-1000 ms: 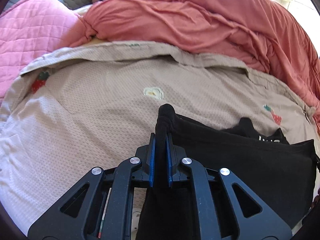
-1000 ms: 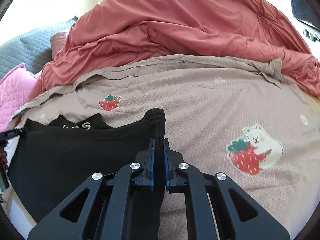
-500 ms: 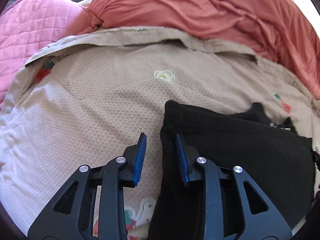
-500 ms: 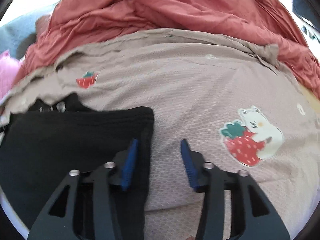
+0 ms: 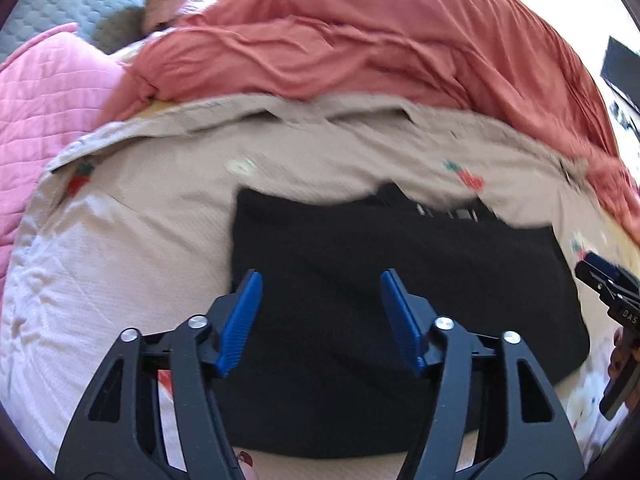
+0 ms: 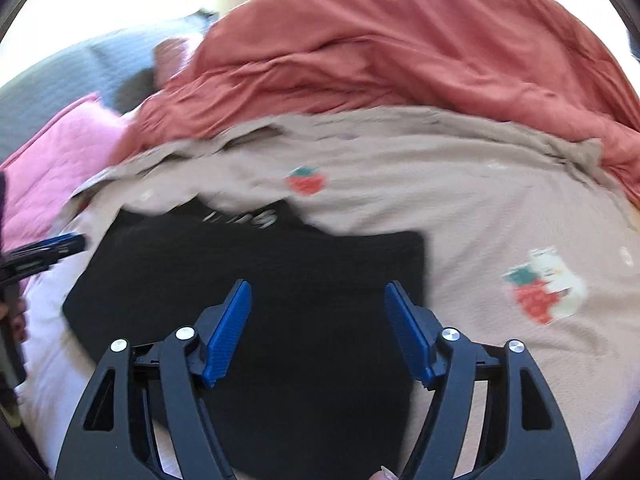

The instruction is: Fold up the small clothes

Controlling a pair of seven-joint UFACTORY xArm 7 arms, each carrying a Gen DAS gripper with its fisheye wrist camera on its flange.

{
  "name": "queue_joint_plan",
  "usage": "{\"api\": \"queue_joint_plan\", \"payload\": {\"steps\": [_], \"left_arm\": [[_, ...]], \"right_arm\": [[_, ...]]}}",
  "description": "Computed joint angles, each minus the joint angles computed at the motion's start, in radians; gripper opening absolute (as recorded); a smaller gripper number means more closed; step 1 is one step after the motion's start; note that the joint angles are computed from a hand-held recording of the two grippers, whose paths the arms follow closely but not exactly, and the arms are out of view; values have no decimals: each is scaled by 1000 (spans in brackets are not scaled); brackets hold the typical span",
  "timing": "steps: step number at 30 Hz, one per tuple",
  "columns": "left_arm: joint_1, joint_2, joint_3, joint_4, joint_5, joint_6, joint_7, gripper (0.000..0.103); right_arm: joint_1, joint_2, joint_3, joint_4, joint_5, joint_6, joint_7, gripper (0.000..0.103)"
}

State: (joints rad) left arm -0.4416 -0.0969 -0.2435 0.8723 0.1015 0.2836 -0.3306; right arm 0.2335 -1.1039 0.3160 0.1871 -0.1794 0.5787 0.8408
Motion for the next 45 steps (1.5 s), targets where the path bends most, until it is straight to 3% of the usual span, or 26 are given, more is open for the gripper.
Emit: {"api": "queue_joint_plan", "payload": {"steps": [2, 5, 7, 8, 11, 16, 26, 29, 36, 40, 45], "left_arm": [[-13, 13, -3, -9, -23, 23, 22, 61], [-7, 45, -13, -16, 53, 68, -41, 71], [-10, 55, 4, -40, -9, 48, -8, 78], [-14, 56, 16, -55, -95, 28, 51, 80], [-18, 53, 28, -69, -214, 15, 142, 80], [-17, 46, 25, -88, -236, -12, 178, 80], [-36, -81, 10, -124, -178, 47, 150, 79], [-60, -121, 22, -138, -214, 65, 192, 83], [-47, -157, 12, -206, -179, 76, 194, 84], [-52, -138, 29, -235, -195, 46, 213, 85], [-51, -134, 29, -234, -199, 49, 224, 86]], "right_arm": [[28, 45, 24, 16, 8, 4, 4, 79], [47, 125, 38, 46, 6, 41, -3, 79], [45, 176, 36, 67, 7, 126, -1, 81], [57, 173, 0, 48, 32, 131, 4, 86], [73, 123, -71, -13, 92, 85, 28, 91], [62, 123, -25, -14, 72, 77, 55, 92], [99, 38, 67, 44, 15, 148, 147, 93], [128, 69, 85, 69, 19, 127, 163, 93], [162, 214, 116, 113, 15, 85, 194, 93], [170, 300, 112, 122, 32, 117, 245, 93], [173, 331, 135, 135, -21, 134, 304, 93]]}}
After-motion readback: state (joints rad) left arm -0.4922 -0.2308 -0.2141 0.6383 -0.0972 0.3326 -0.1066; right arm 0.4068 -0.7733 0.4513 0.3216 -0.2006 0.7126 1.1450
